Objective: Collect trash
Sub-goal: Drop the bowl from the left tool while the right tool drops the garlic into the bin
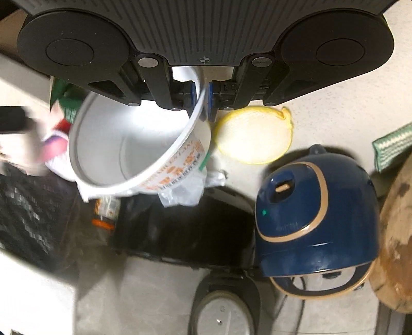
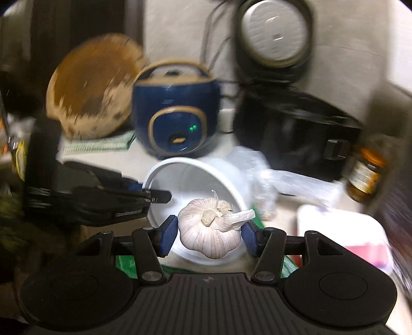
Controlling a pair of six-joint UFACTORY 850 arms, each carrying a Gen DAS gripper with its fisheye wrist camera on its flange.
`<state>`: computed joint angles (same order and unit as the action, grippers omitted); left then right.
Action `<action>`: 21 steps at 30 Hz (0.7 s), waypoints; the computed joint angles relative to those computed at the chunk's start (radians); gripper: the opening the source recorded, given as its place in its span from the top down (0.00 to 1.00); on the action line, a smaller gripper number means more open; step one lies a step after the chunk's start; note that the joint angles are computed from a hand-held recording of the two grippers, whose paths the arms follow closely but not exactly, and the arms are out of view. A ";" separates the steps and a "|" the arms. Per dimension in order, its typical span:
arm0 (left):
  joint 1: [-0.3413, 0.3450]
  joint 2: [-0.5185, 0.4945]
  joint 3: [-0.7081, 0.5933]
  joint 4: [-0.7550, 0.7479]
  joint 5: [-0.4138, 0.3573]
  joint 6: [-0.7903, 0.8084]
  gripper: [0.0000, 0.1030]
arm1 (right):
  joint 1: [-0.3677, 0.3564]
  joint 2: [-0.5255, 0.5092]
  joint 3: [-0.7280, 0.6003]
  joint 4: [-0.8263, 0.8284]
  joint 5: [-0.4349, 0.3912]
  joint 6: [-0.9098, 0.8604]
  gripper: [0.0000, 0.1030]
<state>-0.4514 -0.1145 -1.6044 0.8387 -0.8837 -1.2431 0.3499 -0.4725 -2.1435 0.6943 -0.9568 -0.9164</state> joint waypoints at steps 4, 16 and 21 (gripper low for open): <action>0.001 0.038 0.032 0.112 0.037 -0.160 0.89 | -0.036 0.141 0.181 -0.010 0.145 0.075 0.48; -0.135 0.100 -0.012 0.012 0.103 -0.123 0.88 | -0.181 0.426 0.571 -0.250 0.271 0.429 0.48; -0.199 0.012 -0.060 -0.313 0.105 0.018 0.88 | -0.284 0.481 0.712 -0.227 0.218 0.402 0.48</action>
